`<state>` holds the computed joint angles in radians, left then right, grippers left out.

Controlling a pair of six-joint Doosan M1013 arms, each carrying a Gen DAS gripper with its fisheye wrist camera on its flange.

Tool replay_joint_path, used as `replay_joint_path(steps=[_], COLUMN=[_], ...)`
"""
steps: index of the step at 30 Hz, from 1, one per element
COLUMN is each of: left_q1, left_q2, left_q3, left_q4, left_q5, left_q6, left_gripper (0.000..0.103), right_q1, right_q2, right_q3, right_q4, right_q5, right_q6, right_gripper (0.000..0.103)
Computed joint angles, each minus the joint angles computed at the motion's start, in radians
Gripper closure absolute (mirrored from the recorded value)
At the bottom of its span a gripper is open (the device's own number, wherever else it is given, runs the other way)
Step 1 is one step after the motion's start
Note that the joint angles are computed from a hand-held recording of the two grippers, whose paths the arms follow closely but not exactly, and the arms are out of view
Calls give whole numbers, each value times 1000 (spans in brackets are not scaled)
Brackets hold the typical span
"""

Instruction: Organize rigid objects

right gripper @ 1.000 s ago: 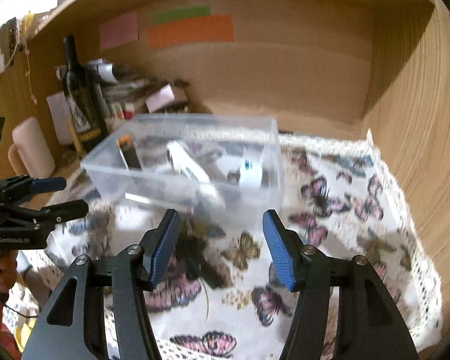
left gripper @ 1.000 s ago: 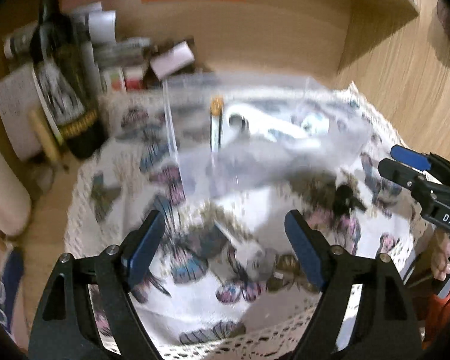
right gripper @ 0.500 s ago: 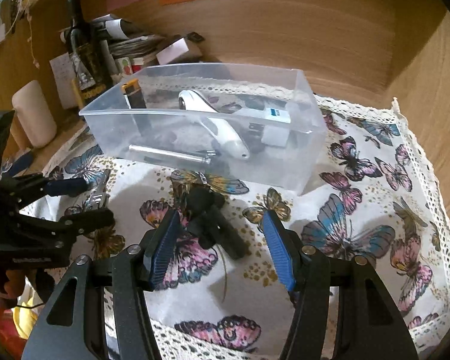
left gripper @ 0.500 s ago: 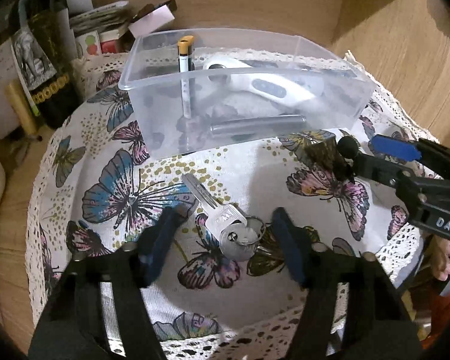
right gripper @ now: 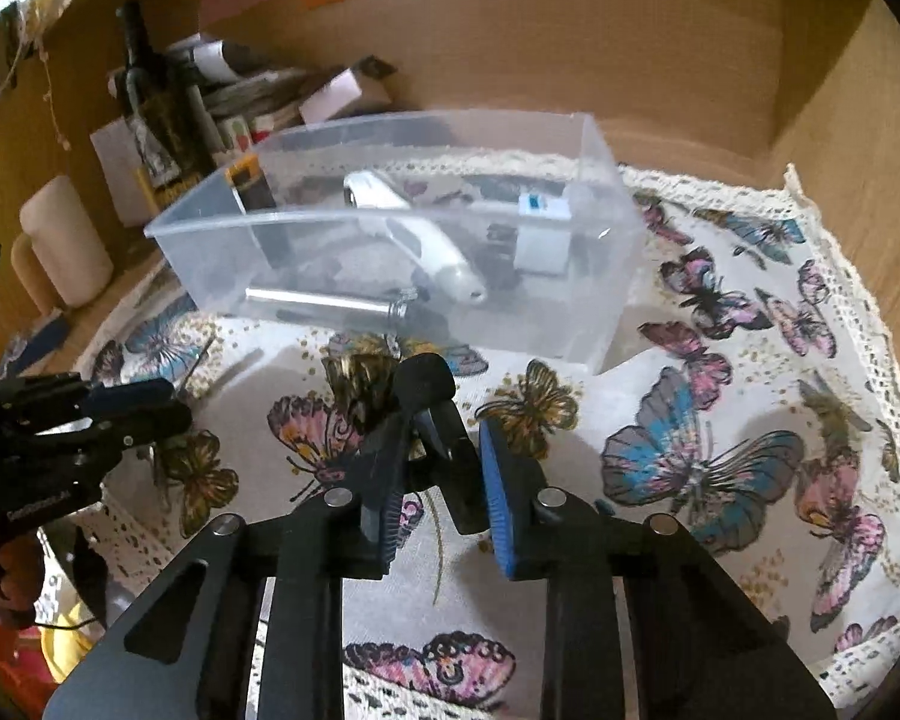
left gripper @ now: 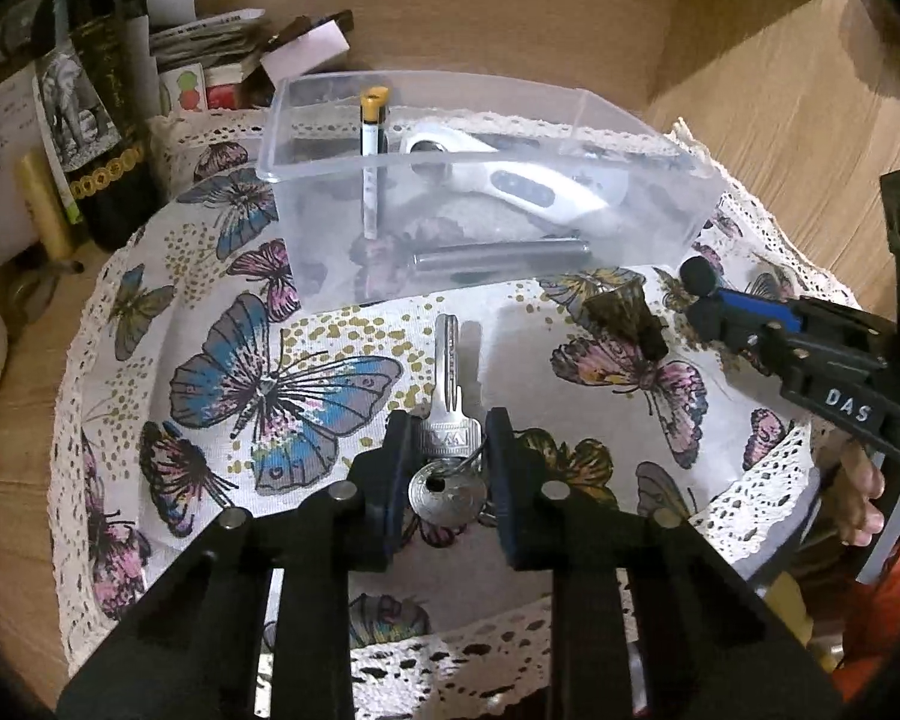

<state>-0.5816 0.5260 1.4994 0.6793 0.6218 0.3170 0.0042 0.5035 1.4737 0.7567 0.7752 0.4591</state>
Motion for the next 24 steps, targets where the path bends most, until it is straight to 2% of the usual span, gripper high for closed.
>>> replay_joint_path(steps=[6,8,9,10,15,24], left_q1=[-21,-28,-30,-30,-28,-13], left_q2=[-25,-33,-37,-40,-47,-71], left_q3=[11,10,8,5,-9,-16], left_q4=[125,167,194,201,265,315], left_q5=[13,17,19,17,14,-41], left_q6=[-84,-109,-127,-128,-182,-233], left_gripper=[80,83,85,97,97,97], right_q1=[-17,-20,-21,-21,-25,-28], right_q2=[-28,-37,-38,-40,-55,-63], right_q3=[22,27,25,25,28,16], right_q4=[97,135,149,159,242,330], right_q5=[-14,-18,-20,-24,-37,-42], right_q6=[-58,-79,-87,-93,-144,-193], right_gripper=[81,81,81,81,81,81])
